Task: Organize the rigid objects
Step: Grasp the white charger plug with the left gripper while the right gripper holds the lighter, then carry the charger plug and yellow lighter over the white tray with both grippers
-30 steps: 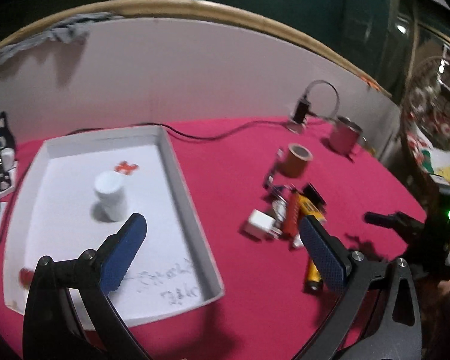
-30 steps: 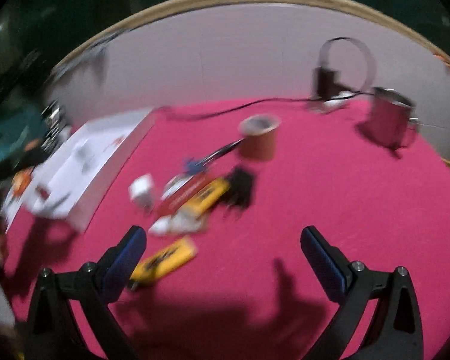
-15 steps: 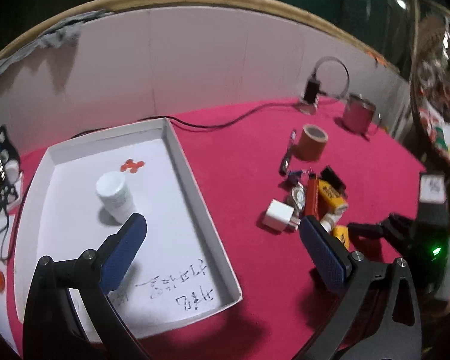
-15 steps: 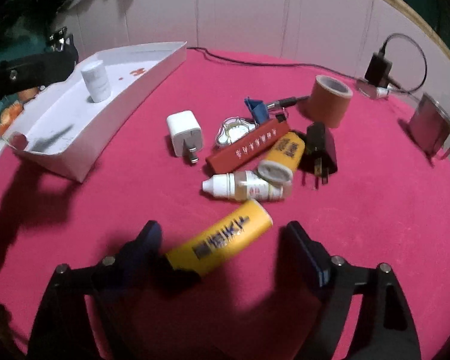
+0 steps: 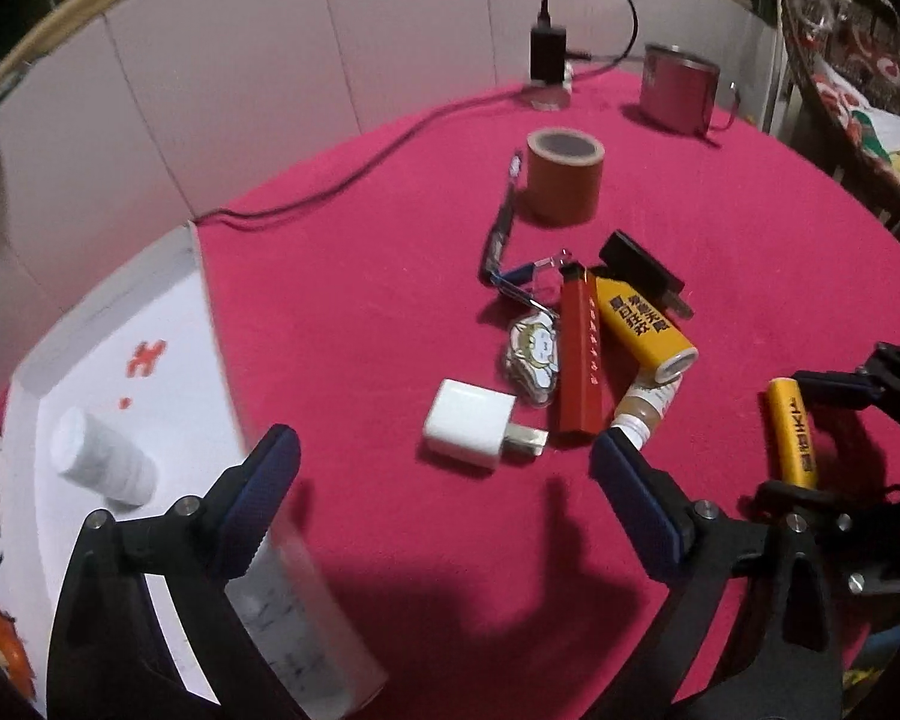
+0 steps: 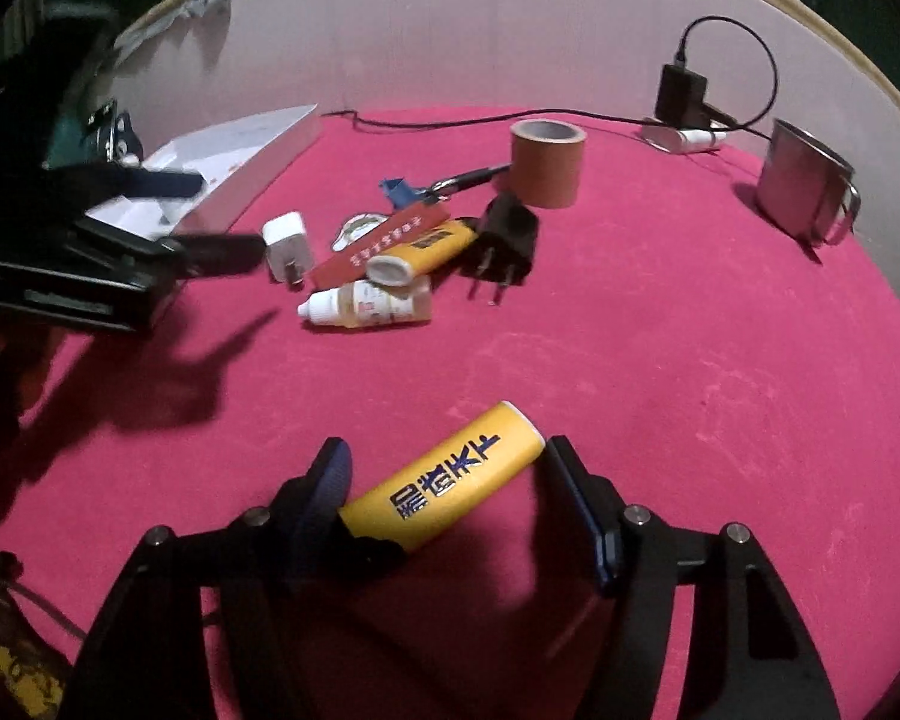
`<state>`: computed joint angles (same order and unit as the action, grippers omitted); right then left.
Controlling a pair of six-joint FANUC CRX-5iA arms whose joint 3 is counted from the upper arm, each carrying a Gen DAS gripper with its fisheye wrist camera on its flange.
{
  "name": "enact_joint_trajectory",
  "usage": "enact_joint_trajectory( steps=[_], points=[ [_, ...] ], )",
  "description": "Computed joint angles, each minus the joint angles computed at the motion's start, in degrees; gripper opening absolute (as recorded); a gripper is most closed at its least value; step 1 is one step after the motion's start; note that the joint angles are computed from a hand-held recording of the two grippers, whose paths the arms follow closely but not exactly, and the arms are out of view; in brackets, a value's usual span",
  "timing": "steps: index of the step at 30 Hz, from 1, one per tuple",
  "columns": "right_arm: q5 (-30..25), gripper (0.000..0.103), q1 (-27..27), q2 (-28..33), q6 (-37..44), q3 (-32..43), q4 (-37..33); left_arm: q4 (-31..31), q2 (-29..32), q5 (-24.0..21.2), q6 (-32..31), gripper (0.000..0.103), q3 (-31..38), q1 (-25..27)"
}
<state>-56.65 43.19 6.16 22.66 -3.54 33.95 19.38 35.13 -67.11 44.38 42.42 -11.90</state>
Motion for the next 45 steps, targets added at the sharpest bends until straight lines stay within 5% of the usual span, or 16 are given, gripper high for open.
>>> enact_joint_trajectory(
  steps=[7,10,15,20,24,27,45],
  points=[
    [2.1,0.066,0.2,-0.8,-2.5,-1.5,1.2,-1.4,2.1,-2.3,1.1,0.091,2.7,-1.1],
    [3.1,0.066,0.2,-1.5,-3.2,-2.3,1.2,0.6,2.4,-3.7,0.2,0.077,3.1,-0.4],
    [3.4,0.066,0.2,-1.5,-3.5,-2.4,1.4,3.8,4.1,-6.7,0.1,0.077,5.5,1.1],
    [3.6,0.066,0.2,-1.6,-3.8,-2.7,1.7,-0.4,5.5,-7.5,1.6,0.077,8.7,-0.1],
    [3.7,0.066,0.2,-1.5,-3.9,-2.8,2.0,-1.7,3.9,-4.3,0.1,0.077,5.4,-1.0],
    [4.0,0.066,0.2,-1.7,-4.3,-3.2,2.4,1.0,3.8,-4.5,-1.1,0.046,4.5,-0.5],
    [5.2,0.066,0.7,-3.9,-11.2,-4.9,9.8,19.9,-10.2,9.1,-7.8,0.046,-18.3,4.5]
  ],
)
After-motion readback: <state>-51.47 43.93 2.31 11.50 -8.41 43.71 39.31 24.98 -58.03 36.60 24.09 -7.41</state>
